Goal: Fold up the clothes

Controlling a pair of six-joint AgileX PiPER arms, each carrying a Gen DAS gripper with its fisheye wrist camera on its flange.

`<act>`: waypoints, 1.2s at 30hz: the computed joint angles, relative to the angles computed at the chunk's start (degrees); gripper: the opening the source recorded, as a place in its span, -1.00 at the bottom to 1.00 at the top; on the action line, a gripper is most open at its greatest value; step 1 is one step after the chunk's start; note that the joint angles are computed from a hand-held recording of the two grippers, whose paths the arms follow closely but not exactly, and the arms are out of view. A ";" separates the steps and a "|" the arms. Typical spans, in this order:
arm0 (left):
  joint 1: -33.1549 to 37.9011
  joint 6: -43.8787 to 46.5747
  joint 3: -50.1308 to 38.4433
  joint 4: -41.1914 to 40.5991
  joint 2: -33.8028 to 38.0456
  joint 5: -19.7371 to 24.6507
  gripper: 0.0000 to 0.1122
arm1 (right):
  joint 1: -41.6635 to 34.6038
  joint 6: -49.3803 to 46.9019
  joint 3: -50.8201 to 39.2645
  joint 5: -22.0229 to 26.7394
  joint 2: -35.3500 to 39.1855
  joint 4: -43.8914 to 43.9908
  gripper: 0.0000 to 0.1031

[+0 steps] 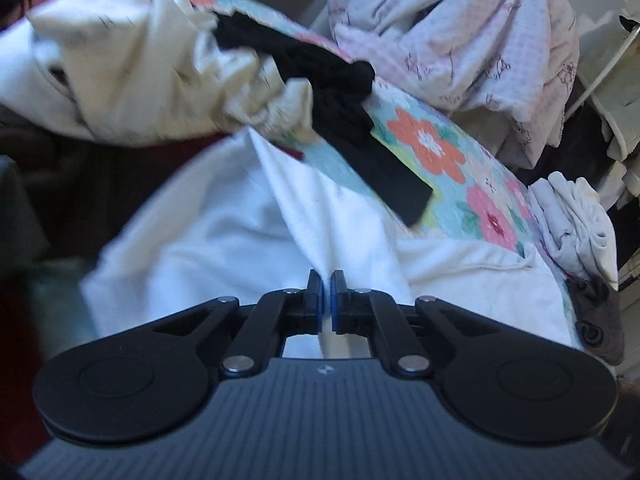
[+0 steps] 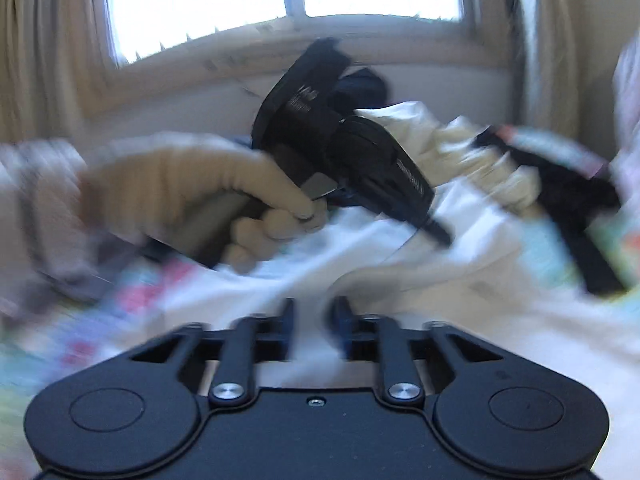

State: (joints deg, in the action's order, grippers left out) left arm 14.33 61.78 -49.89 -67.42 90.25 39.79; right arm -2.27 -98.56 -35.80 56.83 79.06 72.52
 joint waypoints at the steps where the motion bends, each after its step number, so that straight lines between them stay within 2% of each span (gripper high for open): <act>1: 1.46 0.92 0.22 -0.97 -0.09 0.42 -0.94 | -3.70 2.37 -2.31 4.01 2.19 -1.04 -0.07; 3: 4.43 2.49 0.54 -3.03 0.02 1.39 -0.94 | -9.37 7.74 -7.41 9.91 6.63 -2.64 -0.07; 4: 4.65 1.93 0.30 -2.07 0.18 0.59 -0.94 | -10.60 9.95 -9.79 10.07 8.69 -2.75 -0.07; 7: 3.57 -1.12 -0.55 3.29 0.53 -3.26 -0.94 | -10.33 19.14 -16.82 5.58 13.51 -5.20 -0.06; 8: 2.89 -1.93 -0.61 5.13 0.52 -4.21 -0.94 | -10.65 21.88 -19.12 5.59 15.53 -5.29 -0.05; 11: 1.90 -0.58 -0.61 5.76 0.70 -4.12 -0.92 | -10.71 28.71 -25.31 6.46 22.09 -4.94 0.06; 14: 0.62 2.37 -0.56 4.75 0.29 -5.92 -0.88 | -7.04 34.99 -29.08 1.23 27.42 -6.83 0.06; 15: 0.50 3.25 -0.70 4.01 0.36 -6.06 -0.81 | -6.78 36.54 -29.52 0.44 29.39 -5.65 0.06; 17: 0.73 4.64 -1.05 2.13 1.17 -5.47 -0.36 | -7.99 38.79 -29.03 2.49 33.98 1.32 0.08; 18: 0.78 5.19 -1.13 1.23 1.75 -5.41 0.00 | -9.20 39.71 -28.35 5.78 36.68 5.90 0.08; 19: 0.83 5.74 -1.21 0.33 2.32 -5.35 0.05 | -9.68 41.52 -27.83 7.86 38.84 9.28 0.13; 21: 0.93 6.80 -1.39 -1.42 3.48 -5.20 0.03 | -8.06 41.59 -26.93 5.51 39.50 12.24 0.14; 23: 0.94 7.49 -2.34 -0.52 4.76 -3.65 -0.20 | -4.52 39.63 -26.47 -1.34 38.45 13.25 0.13; 24: 0.93 7.77 -2.91 0.14 5.42 -2.79 -0.77 | -3.41 37.30 -26.44 -2.89 38.95 15.76 0.12; 25: 0.73 9.66 -2.62 -1.34 5.16 -3.14 -0.94 | -2.83 33.98 -26.85 -2.91 39.89 18.60 -0.12; 26: 0.46 12.17 -2.07 -3.61 4.62 -3.85 -0.94 | -2.49 30.65 -27.78 -2.12 40.61 20.30 -0.82; 30: -0.45 25.44 -0.68 -15.32 2.69 -5.67 -0.94 | -4.66 21.43 -31.52 5.54 41.53 26.57 -0.80; 31: -0.93 26.96 -1.54 -16.94 2.73 -6.45 -0.94 | -5.24 20.33 -33.03 5.82 41.35 27.02 -0.80; 34: -2.46 22.87 -7.59 -15.85 6.36 -8.43 -0.89 | -4.64 21.45 -39.21 0.26 41.38 24.30 -0.80; 36: -4.77 17.01 -11.52 -10.31 9.37 -12.38 -0.89 | -3.25 23.84 -44.36 -3.76 42.99 19.80 -0.80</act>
